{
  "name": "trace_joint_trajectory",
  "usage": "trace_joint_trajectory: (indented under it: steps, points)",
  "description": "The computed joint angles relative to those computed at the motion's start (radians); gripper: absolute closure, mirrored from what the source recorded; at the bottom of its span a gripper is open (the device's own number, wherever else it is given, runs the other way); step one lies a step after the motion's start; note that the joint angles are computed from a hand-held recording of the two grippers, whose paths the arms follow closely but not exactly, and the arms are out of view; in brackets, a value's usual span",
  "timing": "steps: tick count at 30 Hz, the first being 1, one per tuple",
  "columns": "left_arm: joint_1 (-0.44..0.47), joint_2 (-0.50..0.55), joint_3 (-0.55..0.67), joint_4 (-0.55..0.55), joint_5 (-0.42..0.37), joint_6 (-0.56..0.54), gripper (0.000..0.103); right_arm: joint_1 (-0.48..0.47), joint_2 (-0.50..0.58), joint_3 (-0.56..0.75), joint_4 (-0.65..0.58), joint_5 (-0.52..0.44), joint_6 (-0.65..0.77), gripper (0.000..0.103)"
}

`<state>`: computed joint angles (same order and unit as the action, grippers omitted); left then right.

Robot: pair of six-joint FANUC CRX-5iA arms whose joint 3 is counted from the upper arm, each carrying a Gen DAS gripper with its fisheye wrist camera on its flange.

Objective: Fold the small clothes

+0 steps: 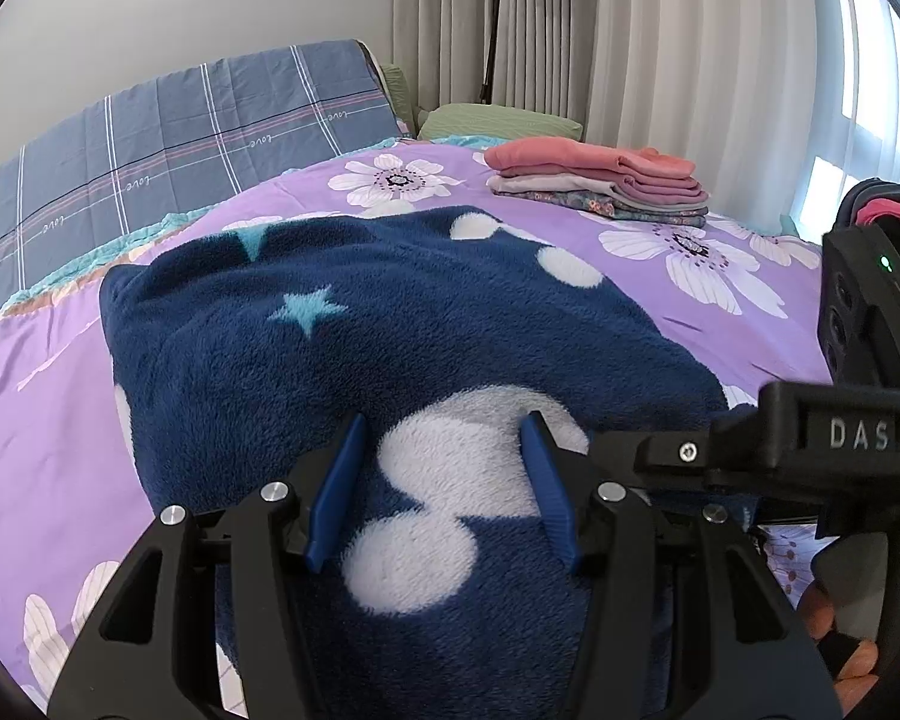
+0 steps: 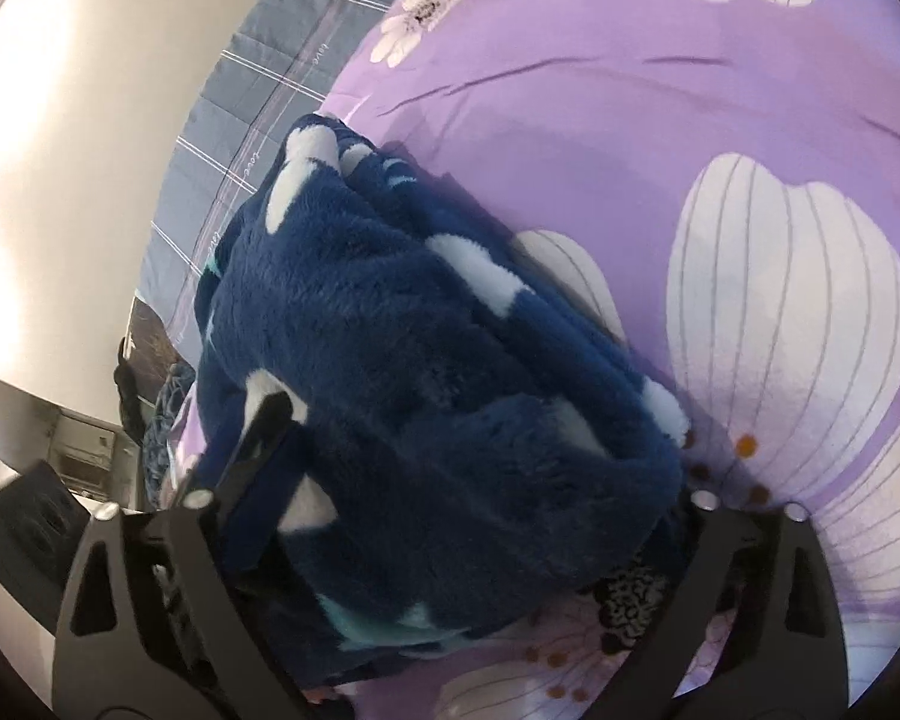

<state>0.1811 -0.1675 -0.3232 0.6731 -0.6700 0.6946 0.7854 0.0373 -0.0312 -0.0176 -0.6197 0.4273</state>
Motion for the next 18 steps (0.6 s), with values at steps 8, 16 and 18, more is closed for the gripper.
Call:
trace_joint_trajectory:
  steps: [8, 16, 18]
  points:
    - [-0.006, -0.002, -0.007, 0.02, 0.002, -0.018, 0.041, -0.014, -0.005, -0.004, -0.048, 0.018, 0.066, 0.022]
    - [0.089, -0.009, -0.038, 0.285, -0.066, -0.112, 0.012, -0.034, -0.011, -0.002, -0.113, 0.017, 0.143, 0.022]
    - [0.116, 0.022, 0.005, 0.218, -0.06, -0.015, 0.011, -0.029, -0.011, -0.007, -0.095, 0.022, 0.132, 0.021]
